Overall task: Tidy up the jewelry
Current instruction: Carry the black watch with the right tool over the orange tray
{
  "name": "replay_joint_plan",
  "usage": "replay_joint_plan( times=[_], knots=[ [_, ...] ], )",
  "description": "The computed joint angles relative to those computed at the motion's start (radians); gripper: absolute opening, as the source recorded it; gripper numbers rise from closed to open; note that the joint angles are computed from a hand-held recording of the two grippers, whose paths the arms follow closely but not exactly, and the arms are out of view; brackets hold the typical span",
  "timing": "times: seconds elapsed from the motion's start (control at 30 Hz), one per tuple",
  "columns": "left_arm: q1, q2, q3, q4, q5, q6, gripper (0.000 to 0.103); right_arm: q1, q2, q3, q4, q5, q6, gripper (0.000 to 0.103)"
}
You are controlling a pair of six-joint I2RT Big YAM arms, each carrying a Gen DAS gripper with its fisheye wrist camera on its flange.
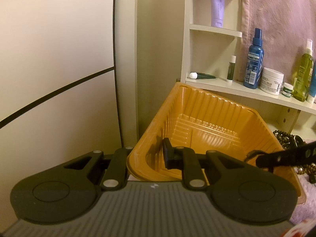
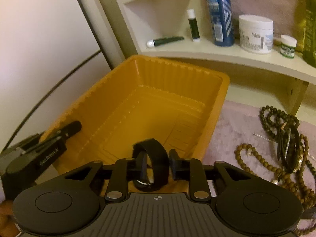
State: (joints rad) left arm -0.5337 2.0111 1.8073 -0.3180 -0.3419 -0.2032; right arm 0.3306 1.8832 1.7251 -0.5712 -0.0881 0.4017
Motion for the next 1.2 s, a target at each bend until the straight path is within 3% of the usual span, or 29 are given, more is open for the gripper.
replay_joint_plan(
  times=[0.07, 0.13, 0.27, 0.57, 0.93, 1.03, 1.1, 1.2],
  knots=[
    [-0.001, 0.0, -0.001, 0.0, -0.002, 0.004, 0.018, -0.005, -0.026, -0.04, 0.07, -0.001, 0.02, 0.049],
    [0.0, 0.0, -0.002, 0.0, 0.0, 0.003, 0.018, -0.008, -0.054, -0.075, 0.123, 0.018, 0.028, 0.05],
    [0.0, 0.0, -0.002, 0.002, 0.002, 0.007, 0.018, -0.017, -0.115, -0.144, 0.158, 0.052, 0.028, 0.05],
    [0.001, -0.001, -0.004, -0.001, 0.005, 0.024, 0.017, -0.075, -0.25, -0.348, 0.13, 0.172, 0.07, 0.05],
    [0.0, -0.003, -0.004, -0.005, 0.009, 0.061, 0.017, -0.124, -0.242, -0.374, 0.124, 0.249, 0.012, 0.049],
    [0.001, -0.003, -0.003, -0.006, 0.011, 0.071, 0.017, -0.118, -0.214, -0.34, 0.122, 0.261, -0.041, 0.046],
    [0.003, -0.003, -0.003, -0.005, 0.014, 0.076, 0.017, -0.113, -0.195, -0.316, 0.117, 0.266, -0.085, 0.034],
    [0.005, -0.003, -0.008, 0.002, 0.018, 0.085, 0.017, -0.106, -0.161, -0.276, 0.098, 0.266, -0.142, 0.028]
  ],
)
